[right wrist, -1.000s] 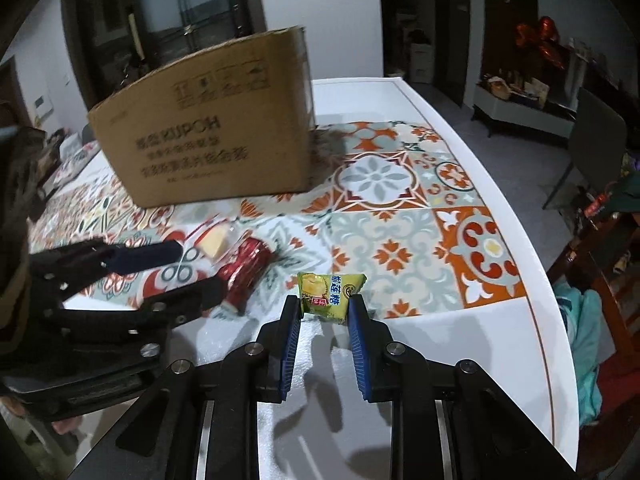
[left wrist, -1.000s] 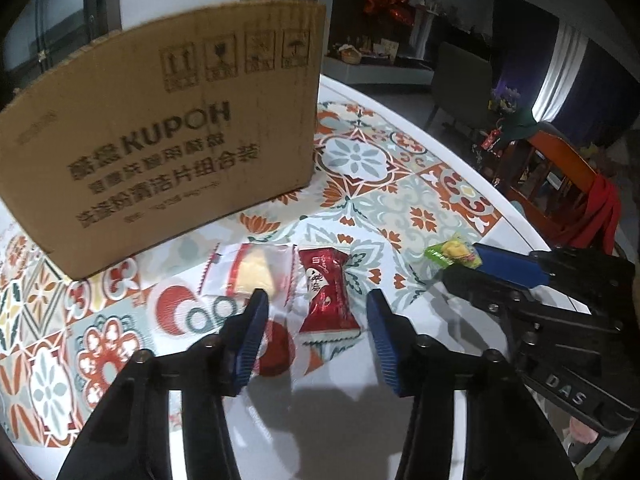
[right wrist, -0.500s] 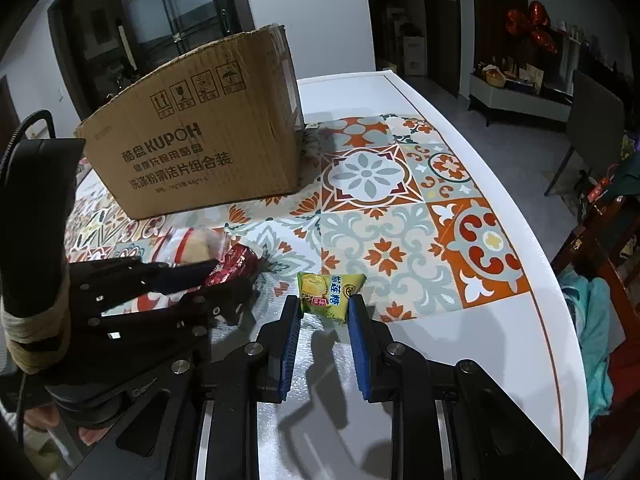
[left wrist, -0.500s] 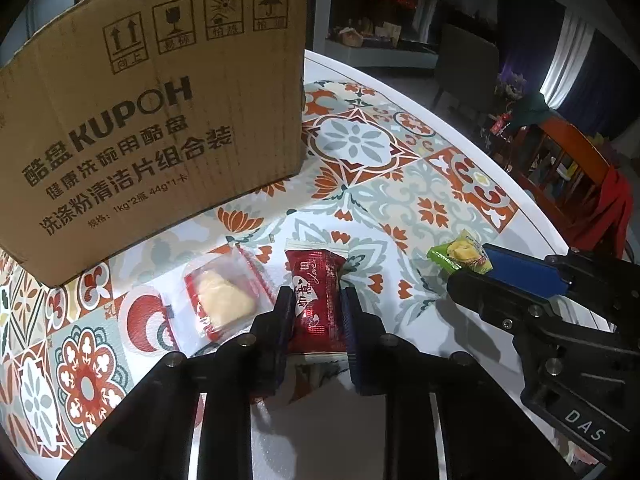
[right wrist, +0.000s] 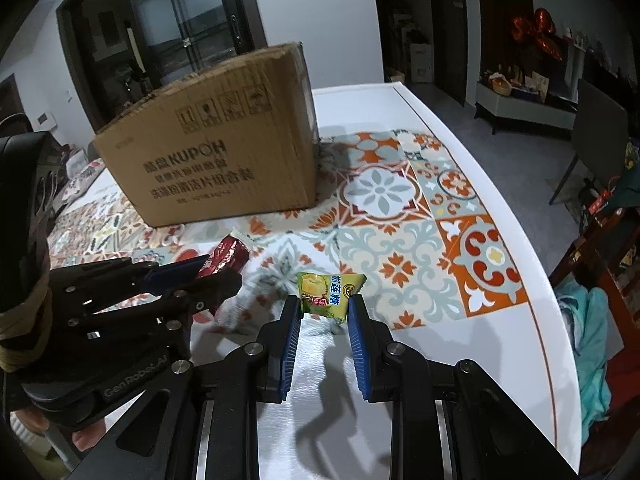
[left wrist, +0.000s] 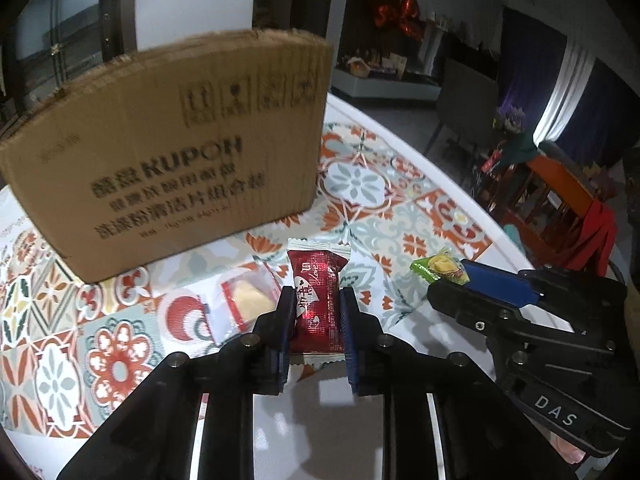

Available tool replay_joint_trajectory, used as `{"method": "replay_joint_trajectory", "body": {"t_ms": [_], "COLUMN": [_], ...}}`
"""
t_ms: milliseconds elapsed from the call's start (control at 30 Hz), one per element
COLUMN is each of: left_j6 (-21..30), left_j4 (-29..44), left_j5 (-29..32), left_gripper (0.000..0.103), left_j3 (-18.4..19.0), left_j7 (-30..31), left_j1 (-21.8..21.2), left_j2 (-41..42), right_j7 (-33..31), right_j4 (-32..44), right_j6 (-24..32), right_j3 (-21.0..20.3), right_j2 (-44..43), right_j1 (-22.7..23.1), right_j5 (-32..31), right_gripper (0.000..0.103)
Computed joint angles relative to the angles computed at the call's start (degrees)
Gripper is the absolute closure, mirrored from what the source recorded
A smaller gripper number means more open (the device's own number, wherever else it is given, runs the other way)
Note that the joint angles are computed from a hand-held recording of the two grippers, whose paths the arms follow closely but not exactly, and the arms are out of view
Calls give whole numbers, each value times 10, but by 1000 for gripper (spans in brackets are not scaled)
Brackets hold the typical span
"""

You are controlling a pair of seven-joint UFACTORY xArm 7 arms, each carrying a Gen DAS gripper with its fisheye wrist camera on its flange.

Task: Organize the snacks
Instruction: 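Grasp the yellow-green candy with the right gripper while the left grasps the red wrapped bar, then carry both snacks over the box and open both grippers to drop them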

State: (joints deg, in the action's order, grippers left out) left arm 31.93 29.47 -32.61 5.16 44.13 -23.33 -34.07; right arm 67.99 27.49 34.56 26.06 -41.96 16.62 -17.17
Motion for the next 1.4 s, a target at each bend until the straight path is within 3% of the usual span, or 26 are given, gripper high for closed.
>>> {"method": "replay_joint_trajectory", "body": {"t_ms": [367,633,900,1400], "left_j6": [22,25,36,66], "left_j4": [29,70,130,258], "left_j5": [6,15,18,14], "left_gripper": [81,81,81,81], "left_j3": [28,41,53,33], "left_j7": [-10,-18,-18,-20], "left_j1": [24,40,56,102], "left_j2": [-61,-61,-23,99], "right_j7": [-22,-44,-77,-158], "right_j4": [75,132,208,339], "right_j6": [23,12,12,30], "right_j3": [19,23,27,-28], "right_j2": [13,44,97,223], "right_j1": [-21,-44,-72,-52], "right_j5": [-37,-65,-109,-149], "right_gripper": [77,77,77,77]}}
